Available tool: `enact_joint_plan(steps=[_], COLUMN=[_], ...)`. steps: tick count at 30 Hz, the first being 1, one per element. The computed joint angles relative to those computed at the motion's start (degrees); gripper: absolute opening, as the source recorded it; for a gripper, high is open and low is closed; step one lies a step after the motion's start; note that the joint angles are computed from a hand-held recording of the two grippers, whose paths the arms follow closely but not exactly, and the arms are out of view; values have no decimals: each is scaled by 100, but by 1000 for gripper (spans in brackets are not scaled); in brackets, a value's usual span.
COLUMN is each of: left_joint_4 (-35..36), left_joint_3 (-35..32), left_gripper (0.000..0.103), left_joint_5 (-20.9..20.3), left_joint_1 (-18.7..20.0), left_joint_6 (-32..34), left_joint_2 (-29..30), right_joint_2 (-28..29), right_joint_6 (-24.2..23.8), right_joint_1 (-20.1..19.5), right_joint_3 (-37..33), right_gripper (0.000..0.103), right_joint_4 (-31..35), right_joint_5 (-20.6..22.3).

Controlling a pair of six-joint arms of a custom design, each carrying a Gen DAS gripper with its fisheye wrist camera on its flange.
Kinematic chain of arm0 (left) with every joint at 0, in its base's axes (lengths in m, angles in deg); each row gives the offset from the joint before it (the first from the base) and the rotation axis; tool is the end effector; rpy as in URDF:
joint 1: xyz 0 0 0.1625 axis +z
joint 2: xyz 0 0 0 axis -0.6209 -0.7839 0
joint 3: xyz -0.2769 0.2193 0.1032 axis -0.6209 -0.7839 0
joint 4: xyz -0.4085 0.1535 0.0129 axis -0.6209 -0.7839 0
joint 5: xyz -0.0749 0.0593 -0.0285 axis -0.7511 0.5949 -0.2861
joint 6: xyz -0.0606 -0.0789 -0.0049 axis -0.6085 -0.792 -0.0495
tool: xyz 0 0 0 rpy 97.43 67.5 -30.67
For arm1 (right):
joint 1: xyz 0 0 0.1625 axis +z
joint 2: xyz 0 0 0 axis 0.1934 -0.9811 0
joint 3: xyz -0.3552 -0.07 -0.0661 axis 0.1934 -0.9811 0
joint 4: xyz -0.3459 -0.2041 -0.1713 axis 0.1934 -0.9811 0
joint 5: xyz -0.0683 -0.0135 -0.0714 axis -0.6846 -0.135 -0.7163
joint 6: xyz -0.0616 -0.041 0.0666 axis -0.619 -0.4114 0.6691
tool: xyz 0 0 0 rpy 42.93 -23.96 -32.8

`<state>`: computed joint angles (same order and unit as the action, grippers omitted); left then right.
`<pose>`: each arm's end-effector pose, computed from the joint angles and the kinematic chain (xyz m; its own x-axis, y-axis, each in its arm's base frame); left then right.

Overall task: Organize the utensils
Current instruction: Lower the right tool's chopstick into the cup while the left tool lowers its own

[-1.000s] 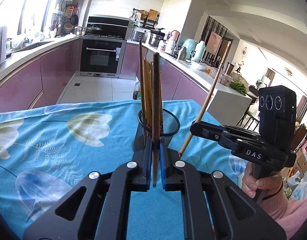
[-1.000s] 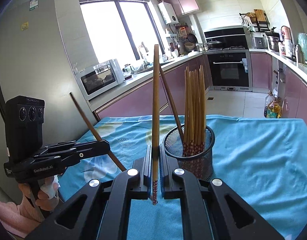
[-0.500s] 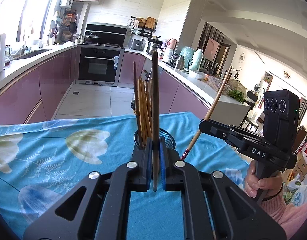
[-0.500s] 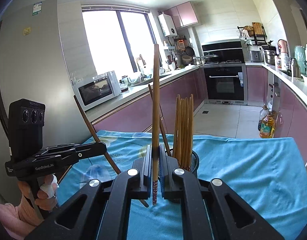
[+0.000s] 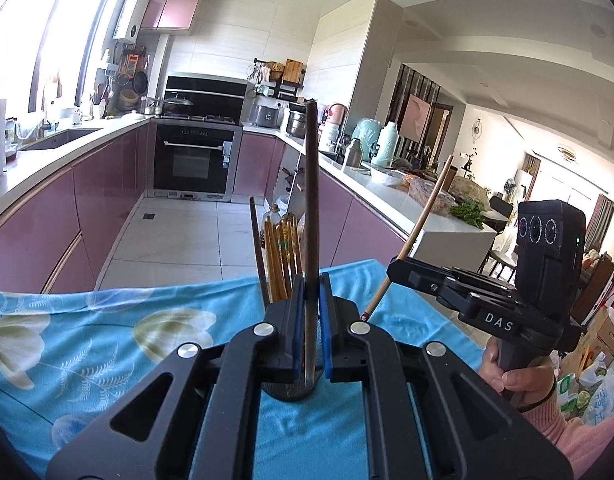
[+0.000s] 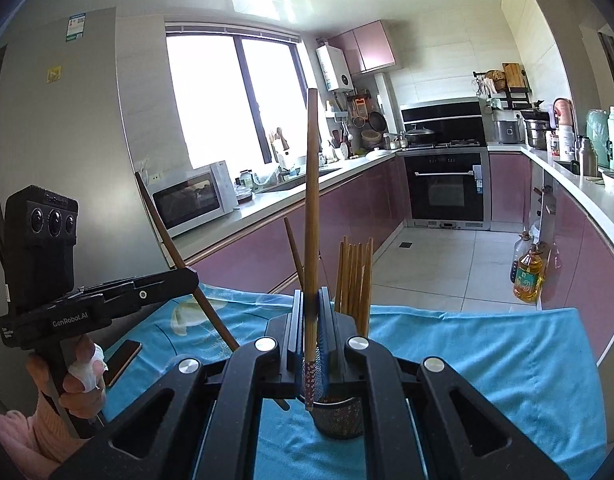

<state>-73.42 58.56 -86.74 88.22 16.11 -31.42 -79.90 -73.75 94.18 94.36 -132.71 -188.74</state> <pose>-0.3873 -0.6665 0.2194 -0.5031 0.8435 -0.1880 0.8047 0.3779 -0.4578 0.2379 -0.5242 0.3149 -0.8530 0.0152 0.5216 -0.4887 0.3275 -0.8087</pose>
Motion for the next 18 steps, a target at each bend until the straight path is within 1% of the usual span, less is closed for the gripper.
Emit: enact_joint_plan(steps=[6,9,18], left_joint_4=[-88,-170,-235], left_joint_3=[-153,-166,26], left_gripper=[8,8,8], left_joint_5=[36,117,427], left_joint_1=[-56,-78,-174], left_joint_6=[-21,-12,51], left_joint_2=[112,156,152], right_joint_2=[79,138,287], right_joint_6=[-43,-80,-58], right_joint_1=[-15,-36,-111], right_joint_3=[-158,-242,-439], right_gripper=[6,6,6], right_joint_4=[63,94,202], right_joint_5=[7,-9,-104])
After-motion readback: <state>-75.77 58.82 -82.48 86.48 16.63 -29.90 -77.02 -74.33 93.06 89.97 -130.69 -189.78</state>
